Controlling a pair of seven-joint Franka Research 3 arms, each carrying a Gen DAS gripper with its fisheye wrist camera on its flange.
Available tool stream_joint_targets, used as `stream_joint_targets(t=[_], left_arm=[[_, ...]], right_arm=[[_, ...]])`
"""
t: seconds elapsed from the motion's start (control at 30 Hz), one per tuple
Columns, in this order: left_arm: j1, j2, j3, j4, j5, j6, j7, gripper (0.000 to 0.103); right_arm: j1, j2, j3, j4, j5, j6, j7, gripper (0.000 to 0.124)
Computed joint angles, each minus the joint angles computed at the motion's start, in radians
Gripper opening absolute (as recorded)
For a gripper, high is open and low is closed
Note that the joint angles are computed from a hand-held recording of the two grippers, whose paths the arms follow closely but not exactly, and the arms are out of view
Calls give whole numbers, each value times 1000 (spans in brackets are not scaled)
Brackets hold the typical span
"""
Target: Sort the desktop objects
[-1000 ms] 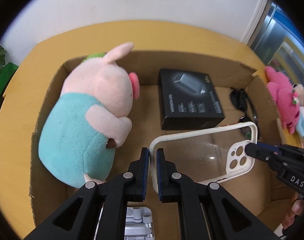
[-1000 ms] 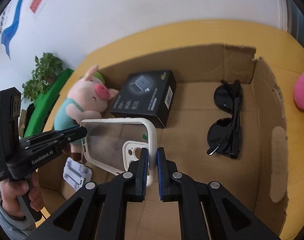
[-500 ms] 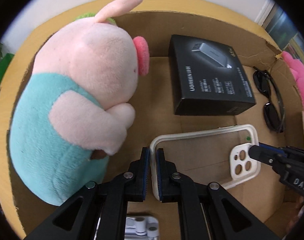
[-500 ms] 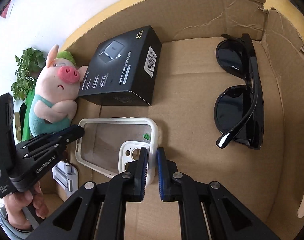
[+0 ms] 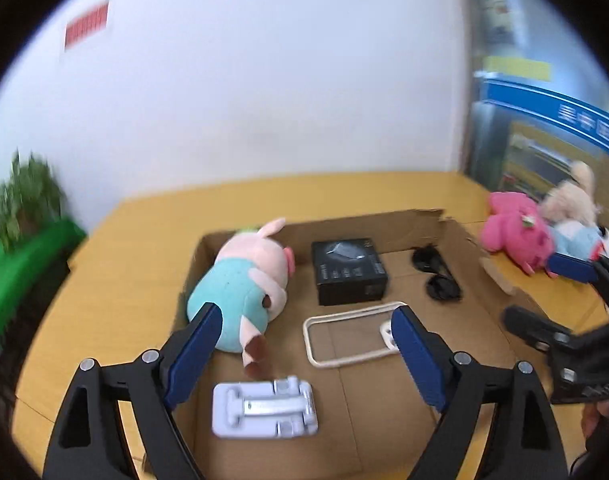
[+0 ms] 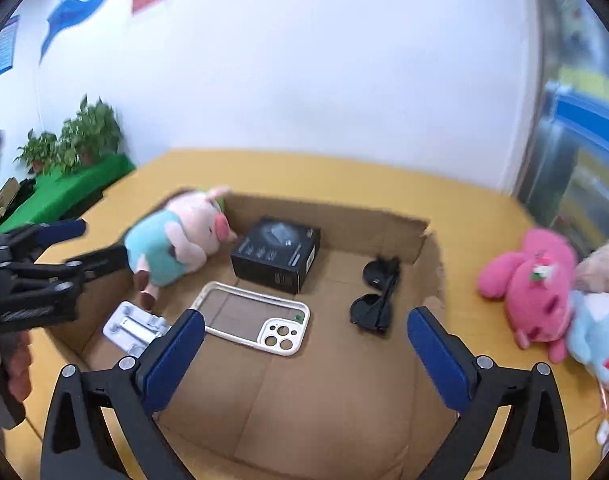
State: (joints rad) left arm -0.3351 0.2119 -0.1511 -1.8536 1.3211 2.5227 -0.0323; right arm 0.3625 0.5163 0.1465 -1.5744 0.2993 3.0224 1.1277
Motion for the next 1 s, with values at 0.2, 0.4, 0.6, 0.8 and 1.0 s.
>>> stream_joint_targets(t=[0.2,0.4,0.6,0.8,1.0], left_arm=[[-25,59,-5,-7,-23,-70,-101,87],[-46,109,24,-35,60,-83,-245,87],[-67,133,33,-27,133,-111,-302,87],[-86,137,36,-38,228,-152,-394,88],[-83,141,27,-39,269,-176,-426,89]], right_arm=[[-40,-28,64,-198,53,217,32,103],[-182,26,217,-237,30,304,68,103],[-120,19,147,-294,-42,406,103,103],[-146,40,163,-324,-150,522,182,103],[-95,39,101,-310,-164,509,227,103]])
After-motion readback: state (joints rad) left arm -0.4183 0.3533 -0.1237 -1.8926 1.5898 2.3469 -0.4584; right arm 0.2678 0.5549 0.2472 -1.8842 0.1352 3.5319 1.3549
